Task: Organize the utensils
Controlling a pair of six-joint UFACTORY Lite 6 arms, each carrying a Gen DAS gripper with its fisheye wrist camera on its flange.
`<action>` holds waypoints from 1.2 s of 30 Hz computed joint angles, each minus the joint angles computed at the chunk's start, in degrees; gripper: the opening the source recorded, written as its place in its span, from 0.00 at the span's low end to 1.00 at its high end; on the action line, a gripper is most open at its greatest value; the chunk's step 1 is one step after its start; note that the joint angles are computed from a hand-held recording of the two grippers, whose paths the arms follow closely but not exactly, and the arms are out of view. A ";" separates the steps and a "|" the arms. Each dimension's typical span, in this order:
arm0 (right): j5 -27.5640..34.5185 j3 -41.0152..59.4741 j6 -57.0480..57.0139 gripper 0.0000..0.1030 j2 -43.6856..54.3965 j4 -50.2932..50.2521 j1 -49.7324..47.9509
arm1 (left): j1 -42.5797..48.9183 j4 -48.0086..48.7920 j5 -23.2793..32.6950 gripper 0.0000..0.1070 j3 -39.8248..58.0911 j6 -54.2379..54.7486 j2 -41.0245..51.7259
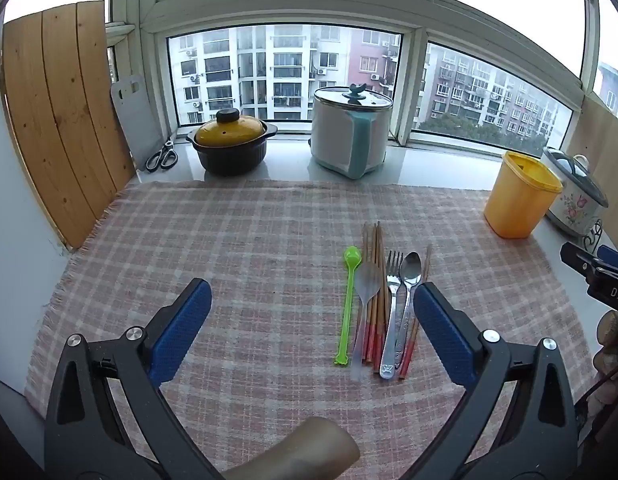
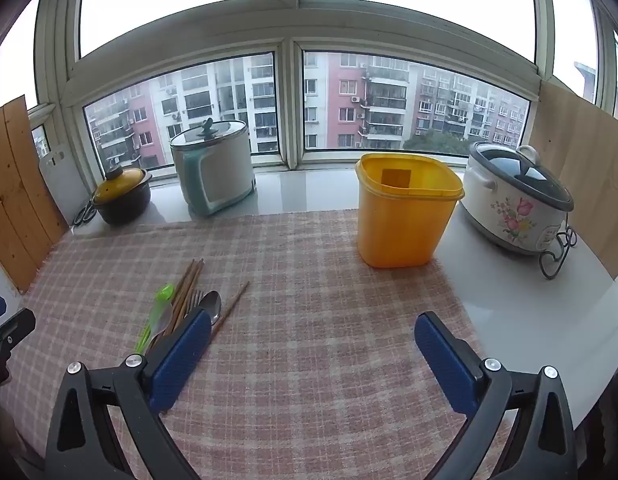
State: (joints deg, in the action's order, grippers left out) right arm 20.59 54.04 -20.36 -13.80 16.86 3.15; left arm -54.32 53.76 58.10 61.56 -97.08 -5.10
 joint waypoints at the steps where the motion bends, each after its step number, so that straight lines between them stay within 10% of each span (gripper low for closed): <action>1: 0.27 0.21 1.00 1.00 0.03 -1.22 0.16 | -0.07 0.32 -0.08 0.96 -0.15 -0.28 -0.09; 36: -0.49 1.27 -0.70 1.00 0.79 0.38 0.50 | 0.76 1.46 -1.26 0.96 0.84 -0.34 0.48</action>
